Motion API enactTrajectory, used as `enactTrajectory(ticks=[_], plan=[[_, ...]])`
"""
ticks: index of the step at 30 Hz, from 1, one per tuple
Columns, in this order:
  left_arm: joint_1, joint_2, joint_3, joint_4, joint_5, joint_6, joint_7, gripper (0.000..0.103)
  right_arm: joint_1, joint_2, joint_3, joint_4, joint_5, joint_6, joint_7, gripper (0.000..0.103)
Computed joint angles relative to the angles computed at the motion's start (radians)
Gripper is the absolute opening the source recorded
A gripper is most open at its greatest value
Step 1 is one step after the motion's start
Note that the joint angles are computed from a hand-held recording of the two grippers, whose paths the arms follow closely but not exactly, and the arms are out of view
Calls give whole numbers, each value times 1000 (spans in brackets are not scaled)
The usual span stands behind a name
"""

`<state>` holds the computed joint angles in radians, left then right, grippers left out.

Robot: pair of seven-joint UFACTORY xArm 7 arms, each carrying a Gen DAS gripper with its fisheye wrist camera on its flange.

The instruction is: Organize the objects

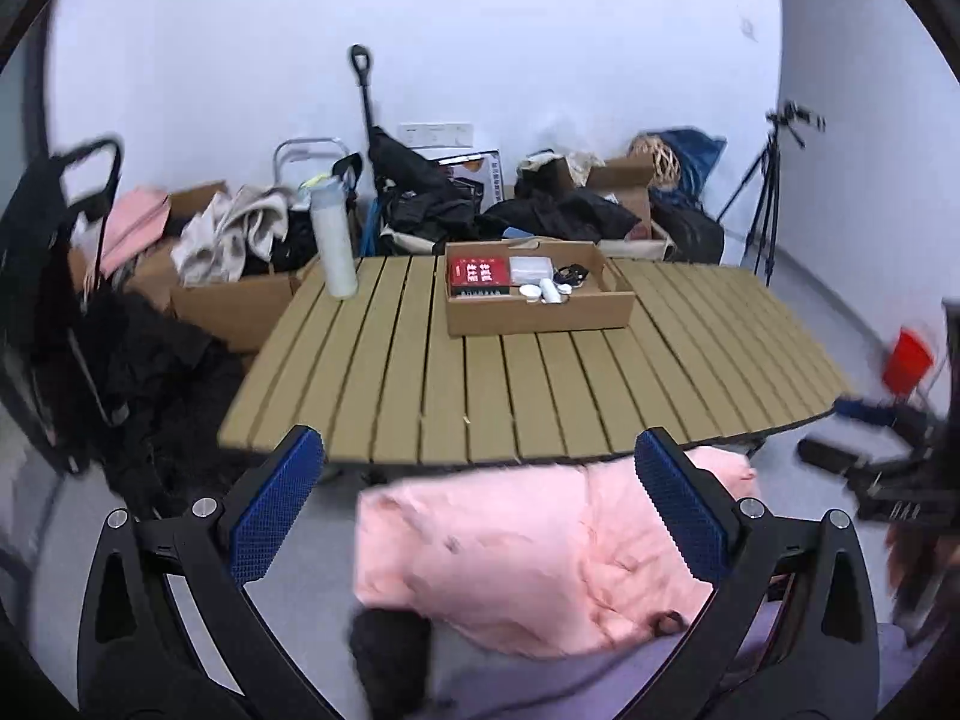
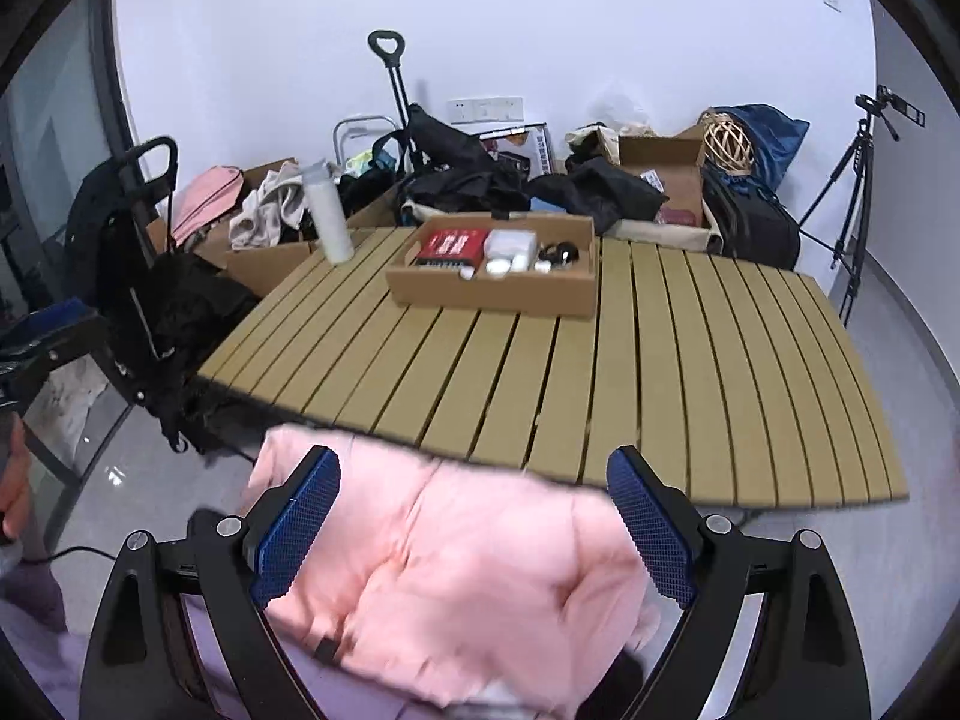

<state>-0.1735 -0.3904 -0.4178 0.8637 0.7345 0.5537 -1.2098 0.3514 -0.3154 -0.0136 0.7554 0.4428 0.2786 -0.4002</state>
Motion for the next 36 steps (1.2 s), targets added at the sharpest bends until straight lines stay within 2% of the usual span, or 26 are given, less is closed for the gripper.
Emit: enactTrajectory(ticks=[2, 4, 6, 9, 13, 18, 26, 36], plan=[[-20, -18, -6, -44, -15, -21, -12, 103, 56, -48, -22, -59, 62, -16, -44, 93], [-37, -1, -15, -40, -35, 20, 25, 103, 107, -72, -40, -95, 103, -50, -90, 93], [-45, 4, -17, -40, -32, 27, 25, 103, 109, -84, -23, -122, 99, -98, -69, 93], [-45, 2, -10, -43, -28, 1, 10, 103, 145, -84, -53, -127, 117, -109, -47, 93], [-46, 1, -20, -47, -24, 16, -10, 103, 80, -85, 1, -145, 31, -128, 47, 93], [-51, 6, -7, -53, -37, 19, -10, 103, 119, -86, -49, -151, 15, -133, 67, 93], [-56, 11, -1, -53, -43, 17, -5, 103, 76, -70, -21, -146, -52, -123, 131, 93], [-53, 3, 4, -60, -40, 9, 2, 103, 89, -69, -31, -146, -67, -116, 131, 93]])
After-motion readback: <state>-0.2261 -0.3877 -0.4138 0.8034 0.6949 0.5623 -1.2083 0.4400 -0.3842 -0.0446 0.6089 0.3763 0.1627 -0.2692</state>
